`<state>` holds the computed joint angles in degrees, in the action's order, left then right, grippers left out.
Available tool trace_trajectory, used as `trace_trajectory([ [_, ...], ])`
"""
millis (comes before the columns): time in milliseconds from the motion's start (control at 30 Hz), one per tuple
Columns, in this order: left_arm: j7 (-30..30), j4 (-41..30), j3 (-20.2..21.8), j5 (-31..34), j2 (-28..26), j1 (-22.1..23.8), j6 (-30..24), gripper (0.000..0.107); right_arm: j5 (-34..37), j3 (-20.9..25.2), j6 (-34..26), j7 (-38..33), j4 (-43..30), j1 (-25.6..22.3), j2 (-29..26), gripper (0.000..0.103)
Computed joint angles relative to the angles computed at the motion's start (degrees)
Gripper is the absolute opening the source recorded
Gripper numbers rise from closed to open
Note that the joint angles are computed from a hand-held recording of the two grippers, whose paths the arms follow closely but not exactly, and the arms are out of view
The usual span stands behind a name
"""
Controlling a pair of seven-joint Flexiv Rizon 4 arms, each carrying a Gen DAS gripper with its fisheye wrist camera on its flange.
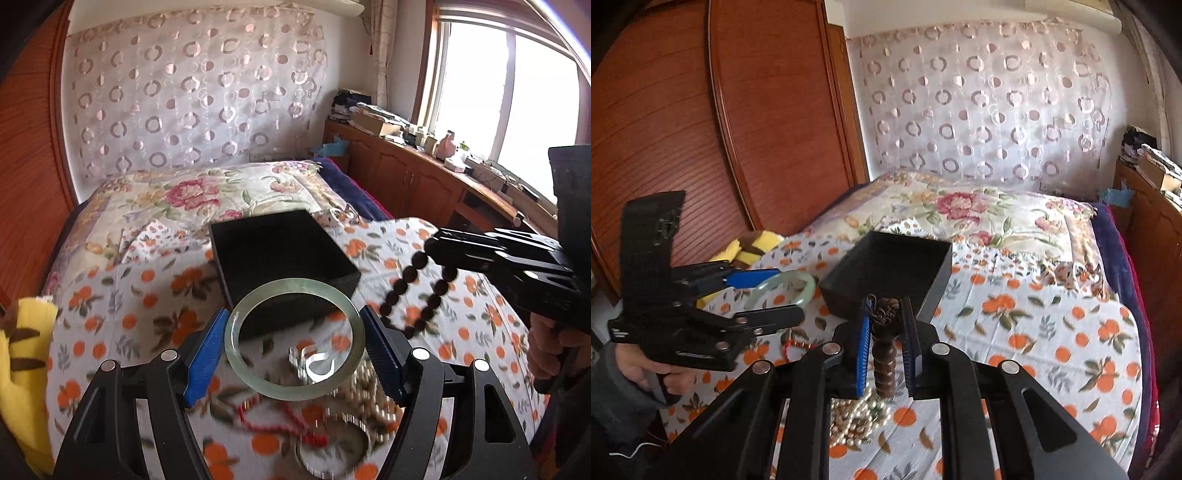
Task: Organize jewelry
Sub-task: 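Drop jade bangle into black box with left tool while right tool drops beads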
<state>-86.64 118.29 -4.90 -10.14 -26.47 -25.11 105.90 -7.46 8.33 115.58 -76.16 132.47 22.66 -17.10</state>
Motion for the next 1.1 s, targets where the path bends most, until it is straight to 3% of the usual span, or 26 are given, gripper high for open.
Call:
trace_trajectory([
  [367, 1.73, -11.44, 0.48, -0.74, -6.16, 0.64, -7.30, 0.069, -15.12, 6.28, 0.65, 7.07, -5.50, -12.85, -3.96, 0.017],
  [533, 1.93, -14.81, -0.02, -0.38, -8.40, 1.47, -9.96, 0.069, -22.10, 7.60, 0.88, 11.18, -8.50, -16.45, -6.58, 0.017],
  [767, 1.92, -15.45, -2.68, 0.00, -9.41, 4.09, -9.89, 0.070, -28.44, 8.42, 0.51, 15.66, -12.26, -18.78, -9.56, 0.017],
  [1100, 1.02, -9.03, -3.52, 0.82, -4.55, 6.43, -5.27, 0.075, -28.99, 7.12, -1.83, 16.02, -16.50, -16.38, -12.29, 0.017],
])
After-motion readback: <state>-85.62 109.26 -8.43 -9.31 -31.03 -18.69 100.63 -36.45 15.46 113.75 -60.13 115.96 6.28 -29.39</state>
